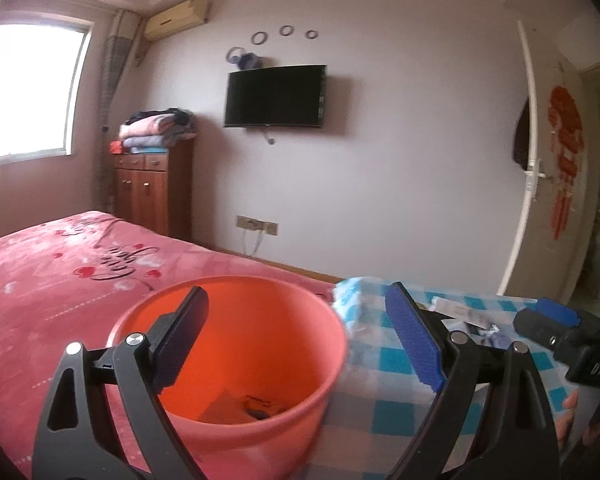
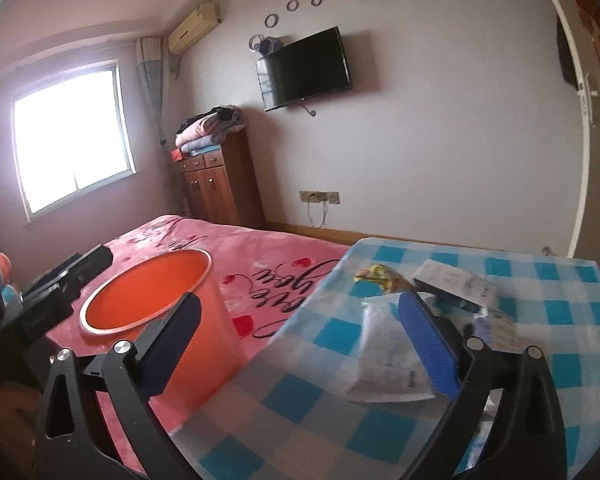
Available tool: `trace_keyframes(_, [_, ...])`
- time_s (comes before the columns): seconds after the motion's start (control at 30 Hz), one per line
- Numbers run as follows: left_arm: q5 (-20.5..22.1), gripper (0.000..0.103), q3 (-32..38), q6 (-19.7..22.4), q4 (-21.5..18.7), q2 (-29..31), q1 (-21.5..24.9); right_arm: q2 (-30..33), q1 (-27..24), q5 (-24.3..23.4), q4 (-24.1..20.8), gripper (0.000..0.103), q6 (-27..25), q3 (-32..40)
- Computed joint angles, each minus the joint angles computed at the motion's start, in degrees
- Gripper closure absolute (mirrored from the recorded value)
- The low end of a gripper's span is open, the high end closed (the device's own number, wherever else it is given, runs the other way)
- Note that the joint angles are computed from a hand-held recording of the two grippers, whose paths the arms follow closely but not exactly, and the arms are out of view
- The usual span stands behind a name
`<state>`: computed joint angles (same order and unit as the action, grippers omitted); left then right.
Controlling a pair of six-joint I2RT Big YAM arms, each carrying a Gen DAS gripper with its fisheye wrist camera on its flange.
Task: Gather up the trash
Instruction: 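Move both tools back to the table toward remaining trash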
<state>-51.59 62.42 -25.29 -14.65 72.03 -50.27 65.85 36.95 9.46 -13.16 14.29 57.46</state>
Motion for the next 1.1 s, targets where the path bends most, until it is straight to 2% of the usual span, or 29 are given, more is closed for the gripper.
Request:
trace_keyframes(0.17, [2.9,0.012,1.0,0.9,-0.5,1.2,-1.0,-3.4,-0.1,2.7,-0.4,0.005,-0.5,-3.9])
trace_keyframes(0.27, [4.1,0.012,3.1,-0.5,-4.5,2.6,-1.5,-5.0,0.0,4.2,-1.3,0.005,-0.3,-5.4])
trace_keyframes(0.47, [11.6,0.012,6.4,-4.6,-10.2,5.0,-0.9,-7.5,-1.9,4.9,-3.7,0.005,0.9,-7.6])
trace_keyframes(0.7, [16.0,0.012,9.7,-5.4,-12.5,8.8,-0.8,-9.5,-6.8,2.1,-6.1,0.005,2.9,-9.5])
trace_keyframes(0.97, [19.8,0.012,15.8,-3.7,-14.4,15.4,-0.7,-10.1,-13.4,-1.0,-8.3,0.005,3.0,-10.2])
trace_keyframes(1.1, [23.6,0.012,20.3,-5.7,-16.7,19.1,0.6,-9.2,-17.3,-3.0,-9.3,0.005,1.9,-9.2])
